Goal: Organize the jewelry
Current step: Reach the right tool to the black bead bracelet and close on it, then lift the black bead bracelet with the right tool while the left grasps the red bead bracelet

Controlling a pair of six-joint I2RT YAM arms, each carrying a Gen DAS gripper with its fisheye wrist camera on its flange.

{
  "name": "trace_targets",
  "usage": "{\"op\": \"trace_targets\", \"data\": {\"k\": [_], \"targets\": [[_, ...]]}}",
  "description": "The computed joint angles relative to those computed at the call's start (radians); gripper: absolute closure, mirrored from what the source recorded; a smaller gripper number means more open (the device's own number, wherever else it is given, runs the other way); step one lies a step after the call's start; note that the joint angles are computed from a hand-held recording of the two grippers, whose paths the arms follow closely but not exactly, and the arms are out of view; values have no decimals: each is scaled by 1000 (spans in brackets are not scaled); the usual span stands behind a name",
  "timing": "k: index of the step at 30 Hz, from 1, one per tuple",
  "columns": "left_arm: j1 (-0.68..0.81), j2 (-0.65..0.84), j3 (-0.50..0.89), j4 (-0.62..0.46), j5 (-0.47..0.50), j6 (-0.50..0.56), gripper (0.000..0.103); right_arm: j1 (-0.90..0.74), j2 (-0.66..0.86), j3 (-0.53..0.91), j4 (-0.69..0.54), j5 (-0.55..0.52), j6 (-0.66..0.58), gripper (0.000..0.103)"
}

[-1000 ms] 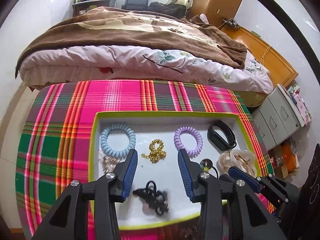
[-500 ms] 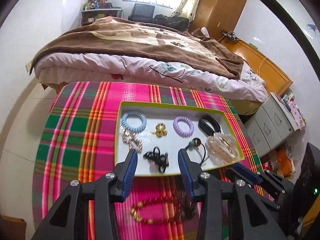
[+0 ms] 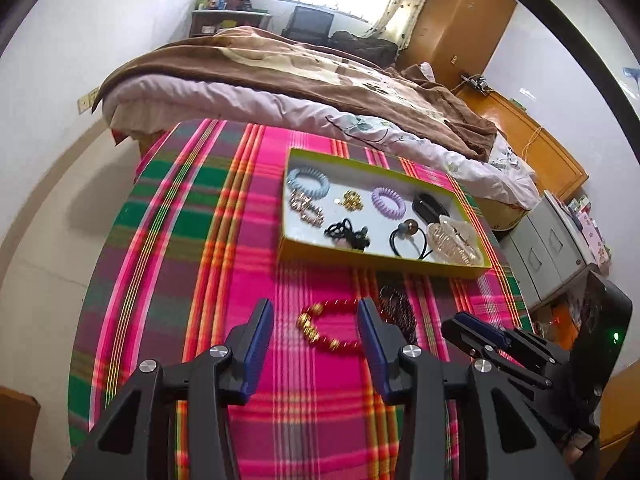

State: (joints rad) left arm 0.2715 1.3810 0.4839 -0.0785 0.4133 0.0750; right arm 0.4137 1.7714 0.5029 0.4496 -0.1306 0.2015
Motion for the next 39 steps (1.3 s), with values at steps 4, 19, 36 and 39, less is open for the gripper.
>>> {"op": "trace_targets", "data": {"k": [4,19,36,39], "targets": [[65,-20,-40,-8,33,35,51,19,47,19,32,-19,18,62],[210,38,-66,-10,87,124,51,47,173,119,-10,38,47,62],[159,77,-72,32,60,87,51,44,148,55,73,31,43,92],[149,75,-74,35,53,83,51,22,115,14,111,16,44,92]]}}
